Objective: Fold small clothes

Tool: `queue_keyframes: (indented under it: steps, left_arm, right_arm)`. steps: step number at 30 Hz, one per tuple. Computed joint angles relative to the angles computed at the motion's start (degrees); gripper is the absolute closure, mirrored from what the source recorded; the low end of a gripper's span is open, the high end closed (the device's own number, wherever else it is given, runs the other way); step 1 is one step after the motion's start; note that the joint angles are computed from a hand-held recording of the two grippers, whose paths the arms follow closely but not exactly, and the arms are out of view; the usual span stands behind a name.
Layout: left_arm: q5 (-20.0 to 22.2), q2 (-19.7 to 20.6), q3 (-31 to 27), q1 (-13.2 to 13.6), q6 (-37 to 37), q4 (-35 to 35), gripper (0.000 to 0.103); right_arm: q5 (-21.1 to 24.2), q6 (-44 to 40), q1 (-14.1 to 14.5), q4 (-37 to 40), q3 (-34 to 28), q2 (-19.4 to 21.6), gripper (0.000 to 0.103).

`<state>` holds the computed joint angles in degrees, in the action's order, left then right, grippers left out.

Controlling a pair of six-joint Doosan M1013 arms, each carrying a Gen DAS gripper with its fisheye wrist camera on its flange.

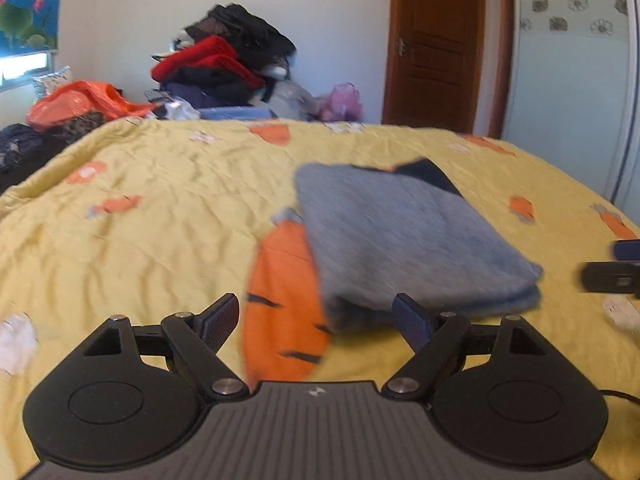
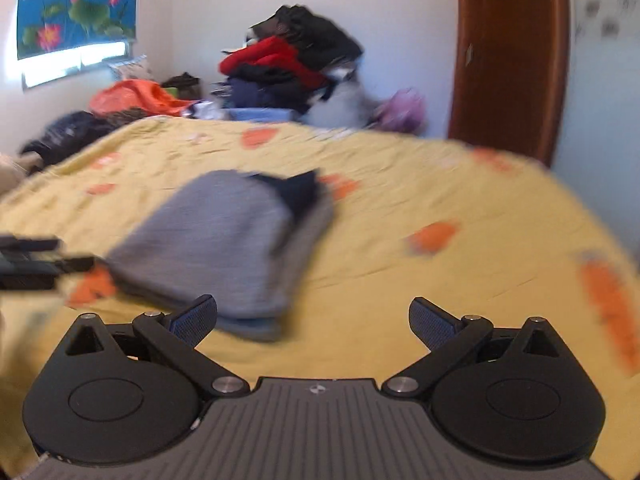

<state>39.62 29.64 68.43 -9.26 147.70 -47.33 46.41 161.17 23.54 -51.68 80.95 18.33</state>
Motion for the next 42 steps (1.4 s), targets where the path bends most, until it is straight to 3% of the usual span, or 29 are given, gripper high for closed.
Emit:
queue_keyframes:
  steps: [4, 8, 16, 20, 25, 42]
  left_arm:
    - [0.02, -0.24, 1.40, -0.88, -3.71, 3.41, 0.019]
    - [0.18, 0.29, 0.84, -1.56, -9.50, 8.93, 0.019]
    - [-0.31, 0.84, -0.39, -3.00, -15.02, 16.23, 0.011]
    - [-0.41, 1.46, -1.49, -3.31, -20.12, 19.23, 0.001]
    - [-1.65, 1.50, -1.60, -4.02, -24.41, 23.91, 0.000]
    - [-1.21, 1.77, -2.08, -3.86, -24.39, 23.84, 0.000]
  right_arm:
    - [-1.95, 0.16, 0.40, 5.58, -3.64, 3.83, 0.001]
    - [4.79, -1.40, 1.58, 9.19, -7.05, 6.90, 0.001]
    - [12.33, 2.00, 2.63, 4.69, -8.35, 8.96, 0.000]
    - [13.41, 6.08, 2.88, 2.99, -8.71, 9.44, 0.000]
    - [15.11, 6.09, 2.59, 3.88, -10.19, 10.21, 0.000]
    - [16.09, 5.67, 2.60, 3.41, -11.06, 10.95, 0.000]
